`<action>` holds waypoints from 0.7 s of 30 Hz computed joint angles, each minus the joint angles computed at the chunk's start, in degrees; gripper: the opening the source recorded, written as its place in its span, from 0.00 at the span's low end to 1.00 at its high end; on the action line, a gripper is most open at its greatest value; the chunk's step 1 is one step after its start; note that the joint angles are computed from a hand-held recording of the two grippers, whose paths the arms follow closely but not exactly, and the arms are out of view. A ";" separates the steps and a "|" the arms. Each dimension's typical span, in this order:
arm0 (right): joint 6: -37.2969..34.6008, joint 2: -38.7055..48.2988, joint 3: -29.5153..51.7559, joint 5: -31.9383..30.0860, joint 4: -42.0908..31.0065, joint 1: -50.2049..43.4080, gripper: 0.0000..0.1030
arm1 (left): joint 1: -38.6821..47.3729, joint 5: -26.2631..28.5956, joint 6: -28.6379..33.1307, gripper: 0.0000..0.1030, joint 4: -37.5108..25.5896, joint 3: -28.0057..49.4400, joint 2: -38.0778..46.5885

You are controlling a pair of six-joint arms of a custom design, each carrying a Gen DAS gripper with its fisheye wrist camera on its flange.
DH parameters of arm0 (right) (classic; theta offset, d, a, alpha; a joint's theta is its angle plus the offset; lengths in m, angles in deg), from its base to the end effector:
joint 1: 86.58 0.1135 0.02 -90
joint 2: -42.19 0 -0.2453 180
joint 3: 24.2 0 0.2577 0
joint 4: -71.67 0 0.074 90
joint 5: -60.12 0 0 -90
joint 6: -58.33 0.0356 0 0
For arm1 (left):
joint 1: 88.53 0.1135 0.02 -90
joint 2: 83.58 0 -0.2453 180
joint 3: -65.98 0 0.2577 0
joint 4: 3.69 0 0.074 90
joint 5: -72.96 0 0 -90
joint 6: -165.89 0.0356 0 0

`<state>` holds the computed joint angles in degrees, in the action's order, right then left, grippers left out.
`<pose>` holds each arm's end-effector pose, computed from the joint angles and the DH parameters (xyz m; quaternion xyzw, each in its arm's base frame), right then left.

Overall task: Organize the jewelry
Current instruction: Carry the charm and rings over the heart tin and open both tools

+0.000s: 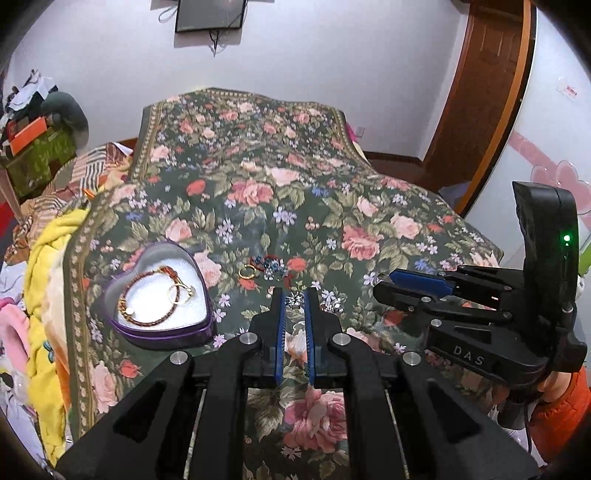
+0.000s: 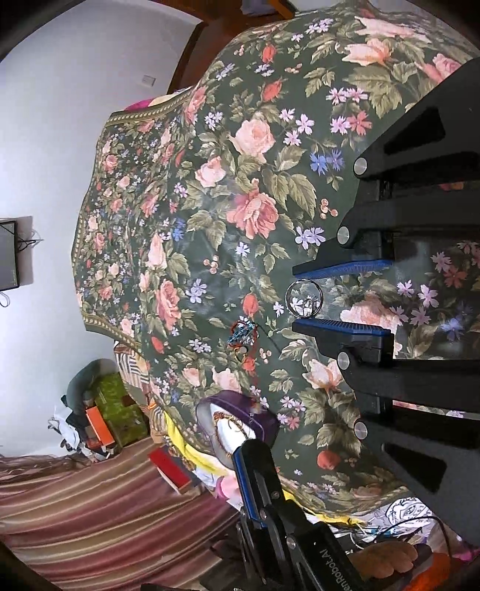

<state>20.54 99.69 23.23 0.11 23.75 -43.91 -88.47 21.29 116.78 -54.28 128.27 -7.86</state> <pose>0.1573 0.1208 0.1864 0.1483 0.9194 0.0280 0.3633 0.2548 -0.0218 0.1997 0.3902 0.8369 -0.2254 0.3108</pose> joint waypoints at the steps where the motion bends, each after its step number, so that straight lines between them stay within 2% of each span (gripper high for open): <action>1: 0.15 -0.17 0.07 0.27 -0.08 0.39 0.19 | 0.31 0.18 0.13 0.08 -0.26 -0.12 -0.70; 10: -0.01 -0.11 2.30 2.05 -0.81 2.40 0.19 | 4.76 3.55 0.92 0.08 -2.91 2.05 -2.57; 21: -4.34 3.97 6.27 1.61 3.91 2.08 0.19 | 10.61 7.64 2.29 0.08 -4.70 5.29 -1.99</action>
<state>16.19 103.66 29.51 1.71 27.66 -41.83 -77.86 28.93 119.07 -58.98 133.56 -9.86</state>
